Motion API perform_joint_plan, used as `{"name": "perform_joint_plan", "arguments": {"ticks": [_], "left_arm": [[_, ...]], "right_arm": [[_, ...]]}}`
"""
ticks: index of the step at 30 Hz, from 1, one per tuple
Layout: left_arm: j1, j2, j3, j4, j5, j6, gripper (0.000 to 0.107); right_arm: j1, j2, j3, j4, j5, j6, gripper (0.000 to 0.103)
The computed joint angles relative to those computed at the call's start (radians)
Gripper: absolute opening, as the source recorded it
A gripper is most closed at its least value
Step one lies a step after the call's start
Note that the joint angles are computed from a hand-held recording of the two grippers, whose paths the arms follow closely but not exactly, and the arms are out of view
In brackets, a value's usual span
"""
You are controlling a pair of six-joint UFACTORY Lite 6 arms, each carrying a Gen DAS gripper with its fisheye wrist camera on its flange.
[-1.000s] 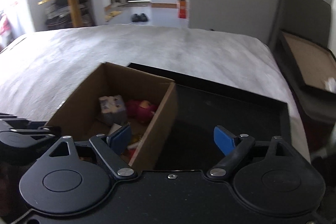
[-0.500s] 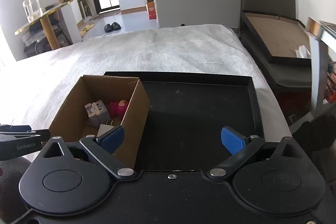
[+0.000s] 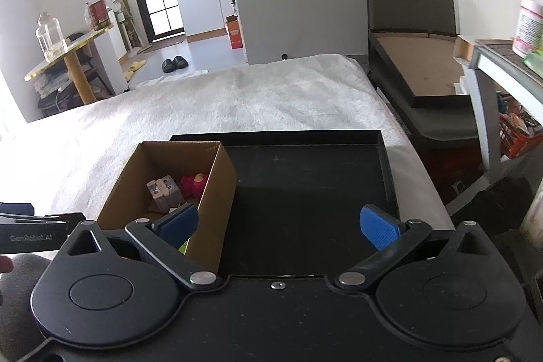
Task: Organize rigid objects
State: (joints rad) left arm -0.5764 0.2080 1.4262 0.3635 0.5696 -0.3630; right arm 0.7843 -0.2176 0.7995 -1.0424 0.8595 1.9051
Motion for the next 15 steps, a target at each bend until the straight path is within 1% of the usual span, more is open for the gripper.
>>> {"name": "perform_joint_plan", "arguments": {"ticks": [3,6,15], "left_arm": [[0.008,-0.028,-0.010,-0.047,0.004,0.048,0.094],[0.007,-0.053,-0.019,-0.057,0.014,0.071,0.096],[0.036,-0.140,-0.052,-0.125,0.029,0.149,0.099]], "right_arm": [[0.024,-0.015,0.009,0.030,0.039,-0.007,0.103],[0.044,-0.035,0.014,0.058,0.081,-0.014,0.103],[0.132,-0.044,0.081,0.104,0.203,-0.022,0.103]]}}
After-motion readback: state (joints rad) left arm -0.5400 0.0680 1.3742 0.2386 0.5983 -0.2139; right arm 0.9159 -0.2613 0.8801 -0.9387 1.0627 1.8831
